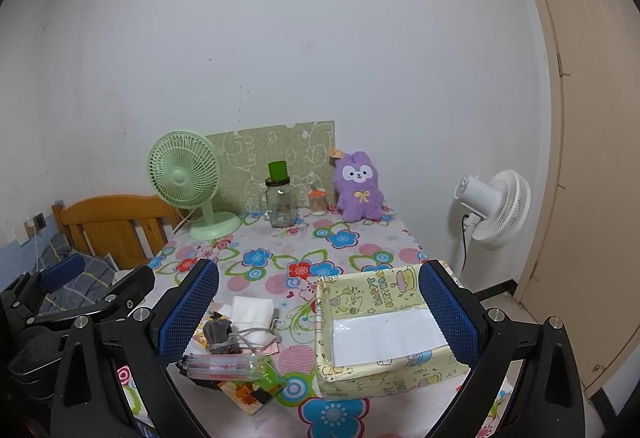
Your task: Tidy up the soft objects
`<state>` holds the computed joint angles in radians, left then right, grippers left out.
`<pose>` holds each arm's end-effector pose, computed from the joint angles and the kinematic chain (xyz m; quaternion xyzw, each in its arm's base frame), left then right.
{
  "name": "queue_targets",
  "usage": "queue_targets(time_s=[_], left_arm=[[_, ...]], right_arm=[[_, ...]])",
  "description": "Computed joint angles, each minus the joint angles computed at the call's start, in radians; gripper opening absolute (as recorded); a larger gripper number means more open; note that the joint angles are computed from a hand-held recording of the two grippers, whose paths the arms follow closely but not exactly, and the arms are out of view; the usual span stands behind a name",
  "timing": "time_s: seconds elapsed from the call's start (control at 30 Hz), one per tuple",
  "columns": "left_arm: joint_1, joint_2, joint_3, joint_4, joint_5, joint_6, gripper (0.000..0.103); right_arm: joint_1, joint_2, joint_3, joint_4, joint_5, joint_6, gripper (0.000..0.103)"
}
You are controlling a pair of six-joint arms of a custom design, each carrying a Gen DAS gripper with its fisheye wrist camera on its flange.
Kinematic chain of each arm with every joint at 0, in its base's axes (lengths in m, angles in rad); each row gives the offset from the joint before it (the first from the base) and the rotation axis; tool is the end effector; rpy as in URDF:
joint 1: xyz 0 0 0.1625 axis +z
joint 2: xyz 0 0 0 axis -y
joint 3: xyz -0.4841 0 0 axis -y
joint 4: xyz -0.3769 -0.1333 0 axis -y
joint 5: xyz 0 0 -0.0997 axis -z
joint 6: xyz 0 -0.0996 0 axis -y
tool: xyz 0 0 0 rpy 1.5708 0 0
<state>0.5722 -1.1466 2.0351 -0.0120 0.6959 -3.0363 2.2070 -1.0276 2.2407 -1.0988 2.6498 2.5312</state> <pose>-0.2237 -0.3935 0.1983 0.3239 0.8009 -0.4500 0.2262 0.2847 -0.3088 0.1195 0.0962 -0.7195 0.5759 0.3760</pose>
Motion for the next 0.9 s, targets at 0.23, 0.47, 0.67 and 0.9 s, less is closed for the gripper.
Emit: queue_targets(time_s=[0.23, 0.47, 0.67, 0.9], left_arm=[[-0.001, 0.0, 0.002, -0.003, -0.001, 0.001, 0.097], [0.007, -0.007, 0.005, -0.011, 0.001, 0.015, 0.097], [0.02, -0.004, 0.006, -0.013, 0.018, 0.033, 0.094], [0.027, 0.011, 0.014, -0.028, 0.017, 0.048, 0.094]], right_arm=[[-0.001, 0.0, -0.001, 0.003, 0.0, 0.003, 0.101], [-0.006, 0.007, 0.003, -0.018, -0.009, -0.011, 0.101], [-0.011, 0.013, -0.005, 0.004, -0.016, 0.01, 0.098], [-0.025, 0.035, -0.031, 0.062, -0.031, 0.046, 0.095]])
